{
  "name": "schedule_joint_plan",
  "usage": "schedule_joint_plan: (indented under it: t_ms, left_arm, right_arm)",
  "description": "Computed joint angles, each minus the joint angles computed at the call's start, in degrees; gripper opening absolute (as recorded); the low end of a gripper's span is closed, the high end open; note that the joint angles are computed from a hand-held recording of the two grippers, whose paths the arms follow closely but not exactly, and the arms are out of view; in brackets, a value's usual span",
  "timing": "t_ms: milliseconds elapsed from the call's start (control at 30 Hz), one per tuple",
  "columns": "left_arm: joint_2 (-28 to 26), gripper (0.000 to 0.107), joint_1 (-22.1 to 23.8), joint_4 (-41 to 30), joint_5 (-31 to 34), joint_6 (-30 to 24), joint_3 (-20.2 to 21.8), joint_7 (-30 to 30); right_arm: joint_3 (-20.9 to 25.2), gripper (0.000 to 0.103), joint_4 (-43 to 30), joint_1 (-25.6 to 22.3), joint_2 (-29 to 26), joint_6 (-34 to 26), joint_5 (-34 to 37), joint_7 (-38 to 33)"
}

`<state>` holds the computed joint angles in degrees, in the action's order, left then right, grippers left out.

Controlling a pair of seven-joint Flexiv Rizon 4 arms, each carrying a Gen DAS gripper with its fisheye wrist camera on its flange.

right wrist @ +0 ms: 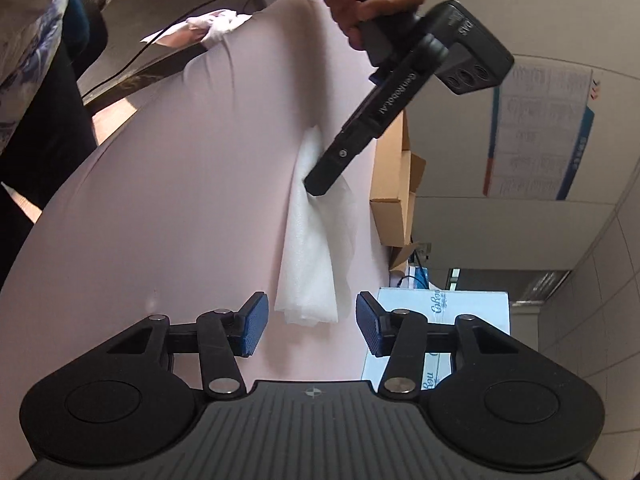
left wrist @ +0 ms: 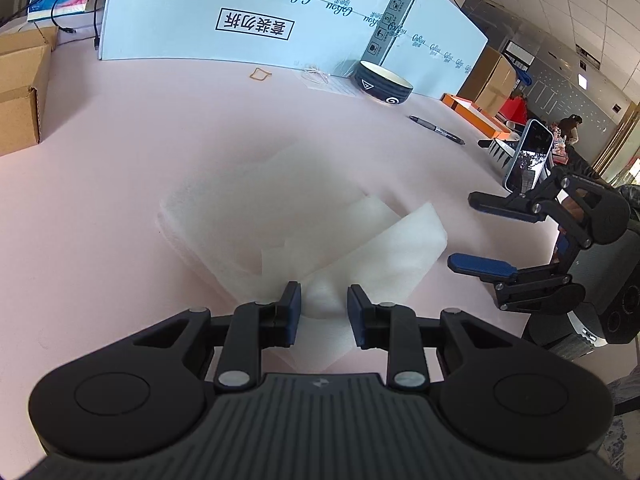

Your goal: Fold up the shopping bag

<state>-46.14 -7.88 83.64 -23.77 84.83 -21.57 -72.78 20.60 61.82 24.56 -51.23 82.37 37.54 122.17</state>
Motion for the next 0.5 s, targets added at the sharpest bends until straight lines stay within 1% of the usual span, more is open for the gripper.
schedule_joint_plan:
  t_ms: [67,100,133,167,233,333,367,400,467,500]
  left_arm:
    - [-0.09,0.024,0.62,-0.15,-0.05,-0.65,-0.75,0.68]
    - [-0.13,0.024,0.95,-0.08,-0.16,-0.70,-1.20,1.07]
    - [-0.17,0.024,1.20,-0.01,-0.30,-0.67,-1.56,1.37]
    - [-0.23,0.024,1.54,0.09,-0.47,-0.62,-2.07,1.76]
    - [-0.34,0.024,2.03,0.30,-0.72,-0.26,-2.87,2.49]
    - [-0.33,0.024,1.41,0.73,-0.10,1.62,-2.44,2.94]
    - [-0.12,0.024,0.60,0.79,0.35,2.16,-1.40,2.58]
    - [0.40,0.025,-1.17,0.72,1.19,2.58,1.07,1.68]
    - [1.76,0.033,-6.12,0.40,4.19,3.47,8.10,-0.28]
    - [2.24,0.039,-7.58,0.45,6.33,4.51,10.14,0.14]
  right_arm:
    - [-2.14,0.038,-1.07,1.39,-0.54,-1.45,-1.70,1.67]
    - [-3.20,0.031,-1.10,1.99,-0.62,-2.09,-2.53,2.69]
    - [-4.19,0.021,-1.10,2.55,-0.70,-2.72,-3.41,3.72]
    - [-5.11,0.017,-1.10,3.06,-0.80,-3.35,-4.34,4.74]
    - [-6.56,0.005,-1.20,3.87,-1.01,-4.34,-5.67,7.43]
    - [-8.06,0.005,-1.79,4.56,-0.97,-6.32,-6.78,13.39]
    - [-8.77,0.005,-2.33,4.67,-0.79,-8.32,-7.31,16.42]
    - [-9.34,0.005,-2.95,4.69,-0.66,-10.43,-7.88,19.45]
    - [-9.92,0.005,-4.83,4.40,-0.70,-15.26,-9.21,24.91]
    - [-10.47,0.005,-6.56,4.28,-0.95,-18.80,-10.05,28.65]
